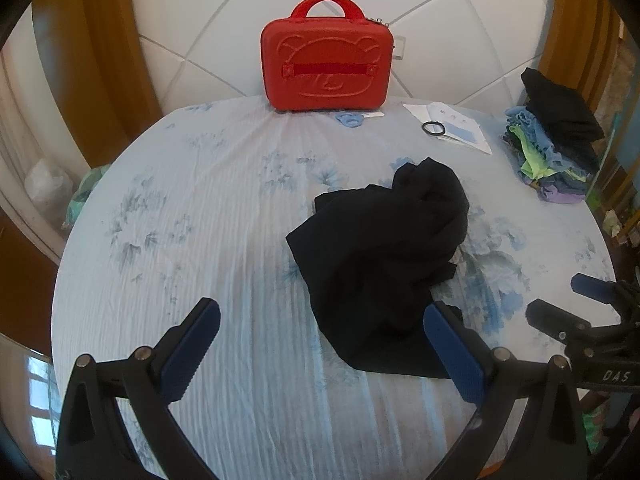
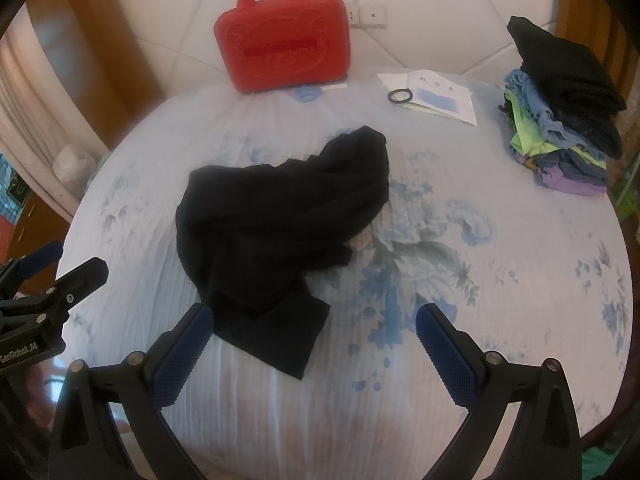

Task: Fold clothes

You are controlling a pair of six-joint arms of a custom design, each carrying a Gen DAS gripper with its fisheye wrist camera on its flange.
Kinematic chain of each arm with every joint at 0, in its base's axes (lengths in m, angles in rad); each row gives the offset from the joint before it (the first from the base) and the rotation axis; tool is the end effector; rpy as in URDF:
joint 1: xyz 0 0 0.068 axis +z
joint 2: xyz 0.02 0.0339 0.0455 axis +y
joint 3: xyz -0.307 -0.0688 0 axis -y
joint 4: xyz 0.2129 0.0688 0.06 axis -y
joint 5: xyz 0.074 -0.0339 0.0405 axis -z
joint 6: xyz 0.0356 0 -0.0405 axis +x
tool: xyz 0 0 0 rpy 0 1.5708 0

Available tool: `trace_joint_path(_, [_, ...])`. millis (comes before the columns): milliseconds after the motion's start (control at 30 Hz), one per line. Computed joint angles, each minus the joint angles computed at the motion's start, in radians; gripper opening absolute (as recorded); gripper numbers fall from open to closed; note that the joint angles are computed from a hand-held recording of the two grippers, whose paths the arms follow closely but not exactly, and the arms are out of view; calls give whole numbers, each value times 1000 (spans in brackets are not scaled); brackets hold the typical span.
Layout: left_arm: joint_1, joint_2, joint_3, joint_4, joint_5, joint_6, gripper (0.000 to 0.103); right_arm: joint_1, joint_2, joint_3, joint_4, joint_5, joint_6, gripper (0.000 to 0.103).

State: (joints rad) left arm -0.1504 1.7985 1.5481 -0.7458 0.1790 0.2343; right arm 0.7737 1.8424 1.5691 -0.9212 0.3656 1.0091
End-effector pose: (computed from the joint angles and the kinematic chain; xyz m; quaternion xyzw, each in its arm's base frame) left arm 0.3646 -0.0617 0.3264 0.2075 0.9327 -0.0738 0.2856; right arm 0.2685 0.2445 0.3098 0.1472 0.9553 0.0309 0.2545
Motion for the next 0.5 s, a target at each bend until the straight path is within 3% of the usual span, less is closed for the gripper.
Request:
trace_joint_path(233, [-9,214,105,9,-21,-11,103,-79,-5,-76,78,-48,-46,103])
trace_joint_path(500, [-75,446,195,109,-131,-27,103,-292,72,-147,282,-243,-140,103])
